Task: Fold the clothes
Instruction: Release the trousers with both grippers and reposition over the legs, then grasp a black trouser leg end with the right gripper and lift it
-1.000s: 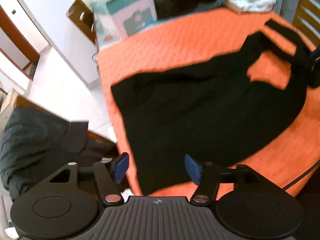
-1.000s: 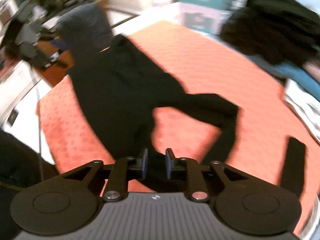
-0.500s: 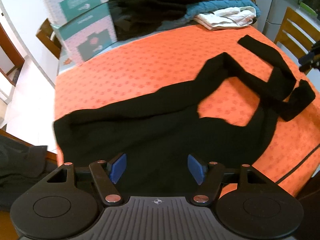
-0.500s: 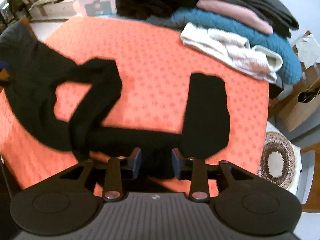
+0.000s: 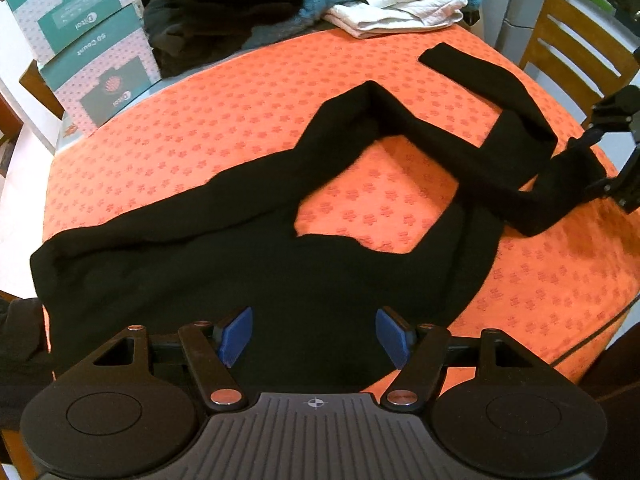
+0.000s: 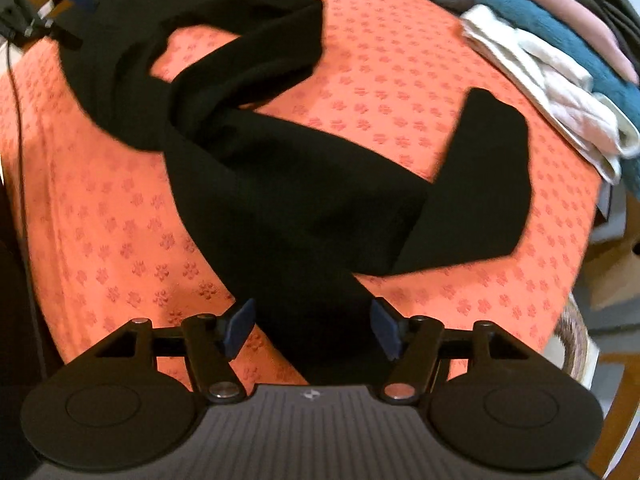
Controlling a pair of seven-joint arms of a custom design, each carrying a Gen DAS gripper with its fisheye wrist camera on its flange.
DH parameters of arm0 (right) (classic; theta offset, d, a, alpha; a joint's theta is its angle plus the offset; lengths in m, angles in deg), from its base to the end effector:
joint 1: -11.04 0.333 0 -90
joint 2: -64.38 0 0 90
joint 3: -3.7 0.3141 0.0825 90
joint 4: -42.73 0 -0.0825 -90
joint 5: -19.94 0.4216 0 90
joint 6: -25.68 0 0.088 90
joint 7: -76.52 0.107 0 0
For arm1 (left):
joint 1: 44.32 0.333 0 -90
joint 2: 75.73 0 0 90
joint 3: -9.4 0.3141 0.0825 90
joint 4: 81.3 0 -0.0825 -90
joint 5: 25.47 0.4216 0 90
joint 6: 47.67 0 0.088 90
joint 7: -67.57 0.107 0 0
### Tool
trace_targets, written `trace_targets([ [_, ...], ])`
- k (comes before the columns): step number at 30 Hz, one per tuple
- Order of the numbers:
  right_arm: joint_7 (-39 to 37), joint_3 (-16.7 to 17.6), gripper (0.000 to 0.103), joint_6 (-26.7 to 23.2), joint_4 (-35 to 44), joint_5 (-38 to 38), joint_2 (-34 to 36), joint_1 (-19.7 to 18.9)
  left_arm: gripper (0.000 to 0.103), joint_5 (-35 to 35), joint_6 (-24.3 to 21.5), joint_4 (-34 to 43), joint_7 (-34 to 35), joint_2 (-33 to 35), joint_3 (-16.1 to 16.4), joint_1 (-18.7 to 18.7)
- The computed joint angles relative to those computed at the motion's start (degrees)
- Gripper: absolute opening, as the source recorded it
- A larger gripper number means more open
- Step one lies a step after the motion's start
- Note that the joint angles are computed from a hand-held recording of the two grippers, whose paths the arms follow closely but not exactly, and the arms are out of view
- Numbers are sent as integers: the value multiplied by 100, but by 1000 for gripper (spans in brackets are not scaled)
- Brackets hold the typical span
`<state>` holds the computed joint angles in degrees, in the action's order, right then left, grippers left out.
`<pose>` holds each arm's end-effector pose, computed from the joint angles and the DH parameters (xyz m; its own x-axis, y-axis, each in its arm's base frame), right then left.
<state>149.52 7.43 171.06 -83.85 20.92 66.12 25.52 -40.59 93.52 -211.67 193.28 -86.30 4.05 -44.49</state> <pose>0.5600 0.1839 0.3713 0.5560 -0.8282 0.0710 -0.7843 -0.5510 -0.2850 0.5487 -0.0538 0.4509 -0.5138 -0.8573 -0.0305 -0.7791 0.4813 -0.4017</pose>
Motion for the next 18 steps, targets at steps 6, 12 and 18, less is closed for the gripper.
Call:
trace_targets([
  [6,-255,30,9,-25,173,119,147,-8,71,147,55,-117,-349,-91,-56,9],
  [12,-495,-39,9,-229,751,-37,119,-83,71,314,146,-132,-710,-72,-66,48],
  [18,-316,-210,9,-353,2182,-906,854,-239,71,463,334,8,-938,89,-68,76],
])
